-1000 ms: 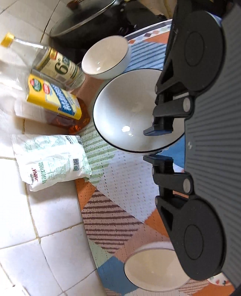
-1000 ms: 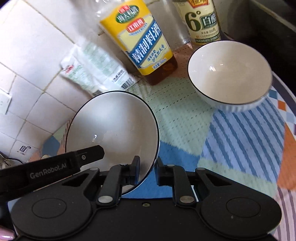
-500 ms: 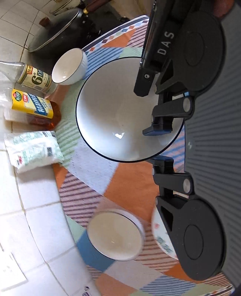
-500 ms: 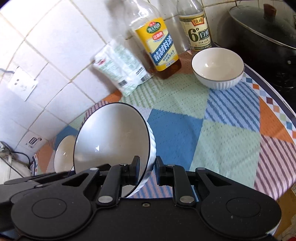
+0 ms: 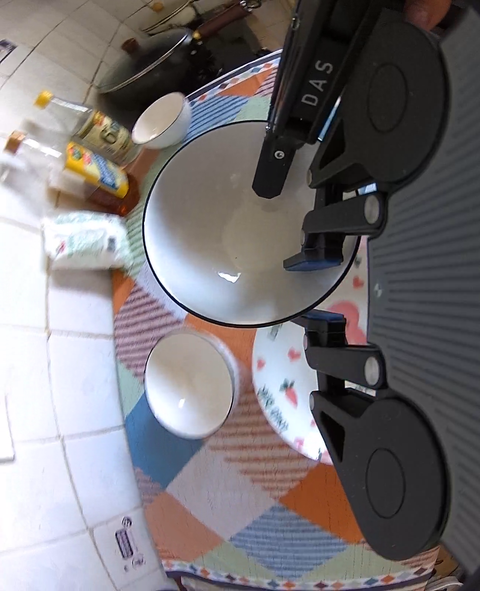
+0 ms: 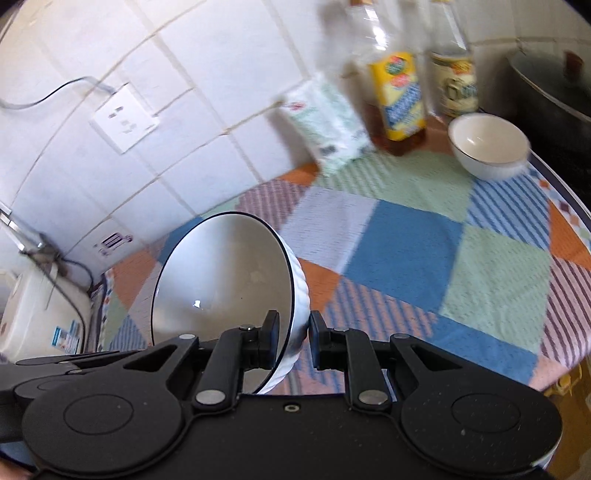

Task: Organize plates and bowls
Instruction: 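Carry the bowl with both grippers and lower it into the first bowl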

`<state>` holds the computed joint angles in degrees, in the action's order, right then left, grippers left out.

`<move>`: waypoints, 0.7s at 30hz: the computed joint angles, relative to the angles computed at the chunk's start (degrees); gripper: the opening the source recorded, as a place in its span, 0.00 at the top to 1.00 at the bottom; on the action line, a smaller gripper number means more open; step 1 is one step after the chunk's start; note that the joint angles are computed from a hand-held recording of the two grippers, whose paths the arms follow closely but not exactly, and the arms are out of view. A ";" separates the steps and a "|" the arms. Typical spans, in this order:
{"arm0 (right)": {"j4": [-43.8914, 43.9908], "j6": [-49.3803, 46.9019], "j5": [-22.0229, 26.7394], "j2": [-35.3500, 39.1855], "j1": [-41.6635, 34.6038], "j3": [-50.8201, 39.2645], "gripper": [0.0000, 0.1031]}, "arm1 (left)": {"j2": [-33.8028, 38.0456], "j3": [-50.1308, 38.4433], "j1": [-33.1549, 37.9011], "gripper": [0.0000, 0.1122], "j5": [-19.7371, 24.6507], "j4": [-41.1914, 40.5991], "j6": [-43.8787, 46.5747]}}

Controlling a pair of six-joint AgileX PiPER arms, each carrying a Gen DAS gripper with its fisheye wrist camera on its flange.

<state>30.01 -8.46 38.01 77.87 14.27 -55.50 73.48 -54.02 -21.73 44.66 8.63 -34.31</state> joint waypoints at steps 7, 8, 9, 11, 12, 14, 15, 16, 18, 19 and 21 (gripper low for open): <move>1.79 -4.57 -5.26 6.27 6.95 -3.87 0.80 | 1.13 0.10 11.67 0.82 -1.91 -6.19 12.12; 2.42 -5.62 -5.67 7.57 7.36 -4.70 0.80 | 1.89 -0.16 12.91 0.82 -2.33 -6.88 13.73; 2.93 -6.29 -6.09 8.88 7.81 -5.56 0.80 | 2.70 -0.51 14.10 0.82 -2.63 -7.50 15.21; 3.74 -7.45 -6.30 11.62 8.36 -7.70 0.80 | 4.30 -1.21 16.49 0.82 -3.39 -9.35 18.37; 3.88 -7.81 -6.43 12.92 8.60 -8.80 0.80 | 5.27 -1.77 17.82 0.82 -3.62 -10.70 20.38; 3.06 -7.46 -6.42 15.58 9.27 -11.43 0.80 | 6.60 -2.43 20.27 0.82 -4.05 -12.97 23.64; 3.07 -7.48 -6.24 16.82 9.41 -12.74 0.80 | 7.55 -3.05 21.35 0.82 -4.15 -13.84 25.11; 3.24 -7.92 -5.86 18.08 9.47 -14.10 0.80 | 8.64 -3.91 22.28 0.82 -3.90 -14.68 26.28; 2.26 -7.13 -5.04 20.69 9.96 -17.09 0.80 | 10.77 -5.62 23.84 0.82 -3.42 -16.07 27.95; 1.92 -6.90 -4.80 21.79 10.16 -18.35 0.80 | 11.86 -6.40 24.55 0.82 -3.38 -16.75 28.89; 0.71 -6.43 -4.55 23.84 10.61 -20.62 0.80 | 14.22 -8.11 25.72 0.82 -2.87 -17.86 30.28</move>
